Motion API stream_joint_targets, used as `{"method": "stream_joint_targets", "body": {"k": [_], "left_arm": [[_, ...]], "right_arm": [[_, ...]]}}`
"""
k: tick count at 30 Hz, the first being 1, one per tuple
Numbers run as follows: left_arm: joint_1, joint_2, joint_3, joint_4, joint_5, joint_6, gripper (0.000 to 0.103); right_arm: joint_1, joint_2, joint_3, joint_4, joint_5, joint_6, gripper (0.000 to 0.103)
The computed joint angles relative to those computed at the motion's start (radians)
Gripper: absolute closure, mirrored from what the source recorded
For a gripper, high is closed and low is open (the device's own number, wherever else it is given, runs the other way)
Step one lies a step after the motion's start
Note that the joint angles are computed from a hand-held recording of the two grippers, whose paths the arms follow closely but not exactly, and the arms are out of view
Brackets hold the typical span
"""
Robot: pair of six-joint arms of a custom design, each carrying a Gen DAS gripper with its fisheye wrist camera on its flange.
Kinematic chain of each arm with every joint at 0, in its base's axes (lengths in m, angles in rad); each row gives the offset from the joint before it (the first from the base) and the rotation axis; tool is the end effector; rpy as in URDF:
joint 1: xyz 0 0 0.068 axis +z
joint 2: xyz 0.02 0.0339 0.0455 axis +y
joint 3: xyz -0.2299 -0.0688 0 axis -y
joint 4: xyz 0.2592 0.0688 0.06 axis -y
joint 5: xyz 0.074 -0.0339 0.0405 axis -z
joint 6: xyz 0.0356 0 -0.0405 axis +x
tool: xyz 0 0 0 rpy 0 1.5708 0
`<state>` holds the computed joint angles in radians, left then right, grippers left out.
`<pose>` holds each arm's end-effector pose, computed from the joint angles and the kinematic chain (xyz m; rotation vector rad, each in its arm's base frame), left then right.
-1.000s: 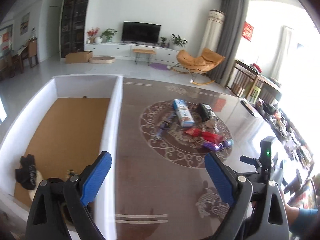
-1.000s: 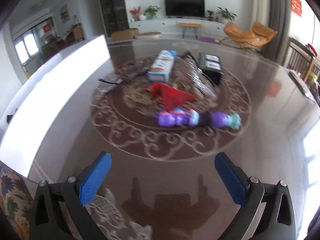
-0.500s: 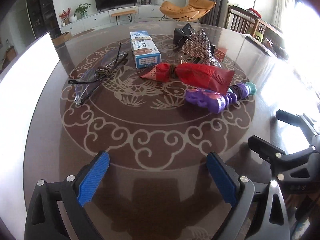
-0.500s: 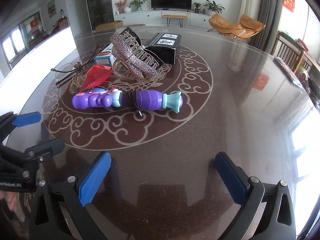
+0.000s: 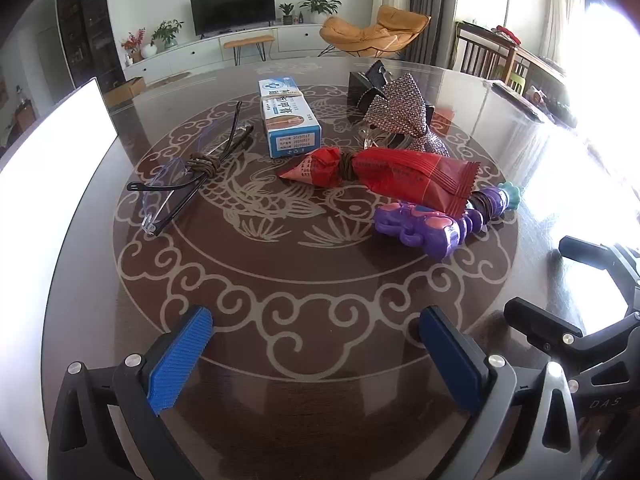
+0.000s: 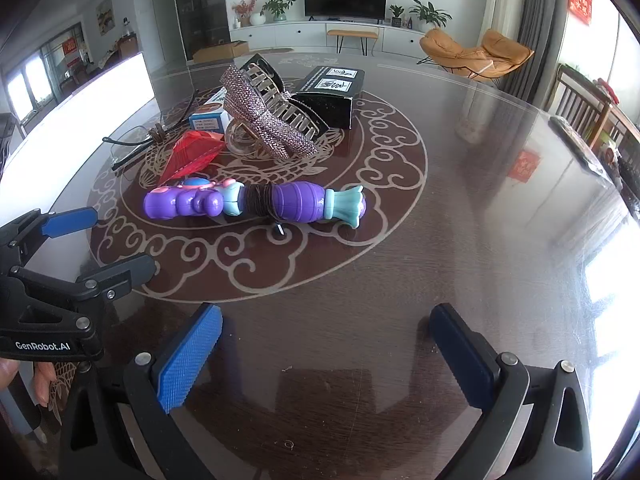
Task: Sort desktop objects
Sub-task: 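Open both grippers over the box and bring both tools back to the table, then grasp the blue-framed eyeglasses by the bridge with the left gripper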
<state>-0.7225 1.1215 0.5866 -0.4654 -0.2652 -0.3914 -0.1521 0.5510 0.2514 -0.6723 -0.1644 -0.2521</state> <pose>0.1804 -0.1466 0.1489 0.3181 2.5018 -0.1053 0.1501 -0.0171 0.1246 -0.1902 2.5167 0.0473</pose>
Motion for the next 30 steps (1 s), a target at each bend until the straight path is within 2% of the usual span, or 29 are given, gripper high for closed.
{"method": "stream_joint_targets", "body": {"k": [18, 22, 25, 28, 30], "left_arm": [[0.000, -0.001, -0.003, 0.002, 0.003, 0.001, 0.000], [0.015, -0.081, -0.051, -0.015, 0.046, 0.065, 0.000], [0.095, -0.137, -0.068, -0.063, 0.126, 0.184, 0.000], [0.224, -0.096, -0.011, -0.093, 0.126, 0.240, 0.000], [0.333, -0.078, 0.037, -0.072, 0.193, 0.268, 0.000]], "right_arm": [[-0.002, -0.002, 0.000, -0.002, -0.001, -0.001, 0.000], [-0.002, -0.003, 0.000, -0.003, -0.001, -0.002, 0.000], [-0.002, -0.003, 0.000, -0.003, -0.001, -0.002, 0.000], [-0.002, -0.003, 0.000, -0.003, -0.002, -0.002, 0.000], [-0.002, -0.003, 0.000, -0.003, -0.002, -0.002, 0.000]]}}
